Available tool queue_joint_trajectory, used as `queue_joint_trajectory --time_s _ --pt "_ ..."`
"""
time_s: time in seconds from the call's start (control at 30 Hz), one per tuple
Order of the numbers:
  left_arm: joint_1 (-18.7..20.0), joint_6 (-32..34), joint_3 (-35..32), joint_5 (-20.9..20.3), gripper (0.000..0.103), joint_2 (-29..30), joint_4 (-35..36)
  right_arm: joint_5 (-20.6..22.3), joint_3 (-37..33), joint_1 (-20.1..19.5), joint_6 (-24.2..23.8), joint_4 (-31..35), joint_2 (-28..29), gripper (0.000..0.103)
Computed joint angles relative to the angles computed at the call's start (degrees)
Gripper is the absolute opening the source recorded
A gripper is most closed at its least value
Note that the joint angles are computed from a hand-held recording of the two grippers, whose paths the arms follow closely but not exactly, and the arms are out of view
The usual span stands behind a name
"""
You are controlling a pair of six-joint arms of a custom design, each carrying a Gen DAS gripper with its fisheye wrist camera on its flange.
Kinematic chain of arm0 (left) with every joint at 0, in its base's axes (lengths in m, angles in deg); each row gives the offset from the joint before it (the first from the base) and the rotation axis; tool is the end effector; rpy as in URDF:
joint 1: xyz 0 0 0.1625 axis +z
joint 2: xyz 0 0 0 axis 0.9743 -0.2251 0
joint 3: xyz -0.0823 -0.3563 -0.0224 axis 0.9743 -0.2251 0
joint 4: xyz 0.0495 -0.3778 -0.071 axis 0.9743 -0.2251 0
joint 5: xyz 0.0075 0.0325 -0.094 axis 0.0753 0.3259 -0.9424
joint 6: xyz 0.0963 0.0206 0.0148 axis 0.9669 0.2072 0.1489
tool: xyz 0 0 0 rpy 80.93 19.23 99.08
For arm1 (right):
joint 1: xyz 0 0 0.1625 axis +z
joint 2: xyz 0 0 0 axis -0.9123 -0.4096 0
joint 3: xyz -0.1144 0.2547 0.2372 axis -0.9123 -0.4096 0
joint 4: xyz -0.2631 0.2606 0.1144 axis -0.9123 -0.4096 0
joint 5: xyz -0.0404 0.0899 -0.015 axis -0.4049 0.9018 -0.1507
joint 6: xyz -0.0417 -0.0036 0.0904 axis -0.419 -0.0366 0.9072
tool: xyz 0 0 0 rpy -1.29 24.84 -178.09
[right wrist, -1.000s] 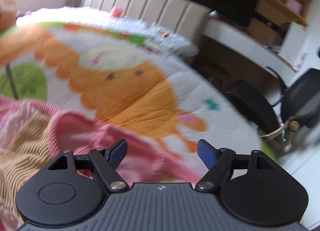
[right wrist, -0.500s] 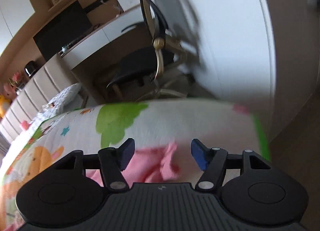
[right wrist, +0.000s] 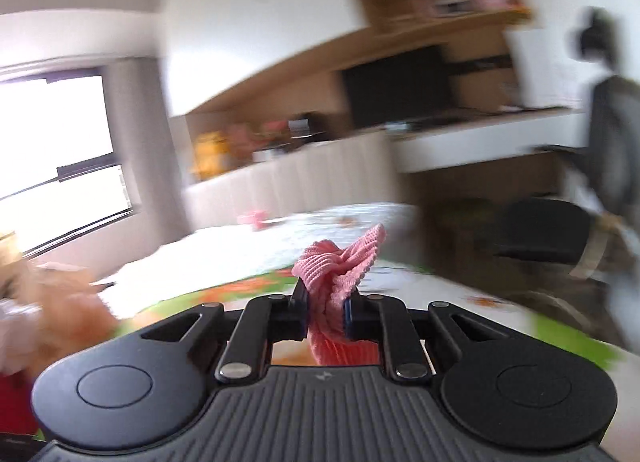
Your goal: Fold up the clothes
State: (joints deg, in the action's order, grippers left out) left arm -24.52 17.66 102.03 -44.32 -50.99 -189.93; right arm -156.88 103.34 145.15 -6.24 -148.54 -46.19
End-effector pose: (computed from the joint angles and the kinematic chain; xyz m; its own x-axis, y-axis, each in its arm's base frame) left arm -0.2032 -0.5373 0.0773 -0.9755 0.1916 -0.1080 0.2190 0.8005 -0.5579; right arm 0.0534 -0.4345 0.3863 -0.8618 0.1022 0.4969 -0.4710 0.2028 -0.8585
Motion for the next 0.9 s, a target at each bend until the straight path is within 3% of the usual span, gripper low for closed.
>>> queue_joint_trajectory --time_s 0.1,0.23,0.3,0.4,0.57,0.63,0.67,0.7,0.77,0.9 --pt "0.3 -0.9 0.8 -0.2 0.103 -0.4 -0.9 -2.7 -3.5 3.4 -1.8 3.3 7.1 0.015" --pt "0.1 -1.3 0.7 0.7 0.103 -0.7 -0.3 -2.8 -5.3 3.6 -1.1 9.6 11.6 0.023" --pt "-0.3 -1.1 0.3 2.0 0.103 -0.3 -0.3 -0.9 -4.4 2.8 -0.2 8.1 11.1 0.035" --pt "-1.5 -1.4 -1.6 8.2 0.103 2.5 -2.0 -0.2 -2.8 2.1 -1.1 4.5 8.3 0.049" --pt "-2.3 -4.0 -7.1 18.4 0.100 9.6 -5.5 2.3 2.3 -1.0 -3.4 3.1 0.0 0.061" --pt "-2.8 -1.4 -9.2 21.0 0.090 12.1 -7.5 3.8 6.0 -3.1 -4.6 2.2 -3.6 0.062" --pt "-3.1 0.5 -10.5 22.3 0.058 13.3 -7.9 4.6 7.5 -4.5 -5.0 1.8 -5.2 0.062" --pt "-3.2 2.2 -11.8 23.4 0.036 14.2 -7.4 5.5 9.1 -5.9 -5.5 1.5 -6.8 0.062" --pt "-3.3 3.1 -14.0 23.3 0.016 15.1 -5.8 7.6 11.5 -9.1 -5.4 1.2 -9.9 0.062" --pt "-7.1 10.7 -17.4 23.7 0.012 16.8 -9.5 12.2 14.3 -15.0 -3.2 1.1 -14.7 0.062"
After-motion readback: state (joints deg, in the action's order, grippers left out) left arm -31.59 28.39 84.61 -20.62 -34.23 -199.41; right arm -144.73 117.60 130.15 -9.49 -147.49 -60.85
